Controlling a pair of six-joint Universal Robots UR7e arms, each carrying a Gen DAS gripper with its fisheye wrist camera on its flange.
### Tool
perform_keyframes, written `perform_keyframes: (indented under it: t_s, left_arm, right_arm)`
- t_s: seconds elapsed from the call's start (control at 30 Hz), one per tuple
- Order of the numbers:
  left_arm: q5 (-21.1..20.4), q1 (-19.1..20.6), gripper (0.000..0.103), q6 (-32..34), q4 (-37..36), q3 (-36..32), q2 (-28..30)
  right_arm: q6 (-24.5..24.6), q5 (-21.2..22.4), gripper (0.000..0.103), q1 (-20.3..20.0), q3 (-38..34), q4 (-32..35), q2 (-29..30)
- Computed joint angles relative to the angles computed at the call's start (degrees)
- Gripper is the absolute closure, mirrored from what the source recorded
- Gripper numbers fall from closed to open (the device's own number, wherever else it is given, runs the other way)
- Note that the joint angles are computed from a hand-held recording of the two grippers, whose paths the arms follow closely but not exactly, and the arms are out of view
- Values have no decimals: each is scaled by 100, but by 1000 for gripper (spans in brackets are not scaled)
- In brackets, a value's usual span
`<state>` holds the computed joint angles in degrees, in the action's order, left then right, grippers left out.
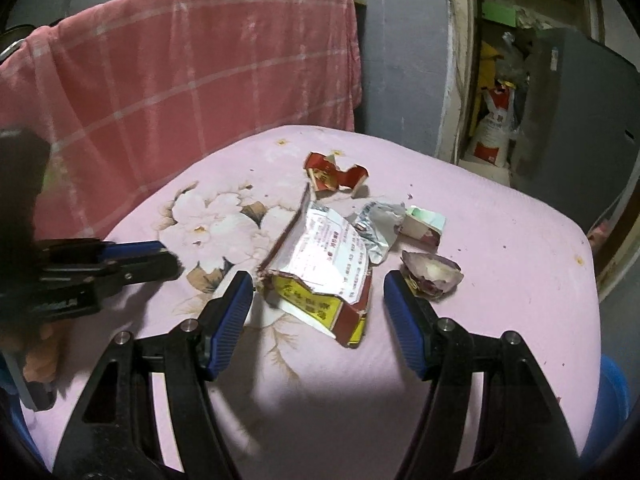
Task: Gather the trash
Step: 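Grasp small brown scrap with left tool while right tool grasps yellow packet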
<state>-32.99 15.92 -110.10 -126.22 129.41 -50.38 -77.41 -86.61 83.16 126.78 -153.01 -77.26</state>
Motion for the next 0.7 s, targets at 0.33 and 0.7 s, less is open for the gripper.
perform_keyframes:
  t_s: [0.33, 0.7]
  left_arm:
    - [-194, 45, 80, 54, 813, -421, 194]
    - [-203, -56, 94, -141, 1314, -607, 369]
  right_arm:
    - [17, 393, 47, -171, 39, 29, -174]
    - [-475, 1483, 47, -758, 293, 326, -875]
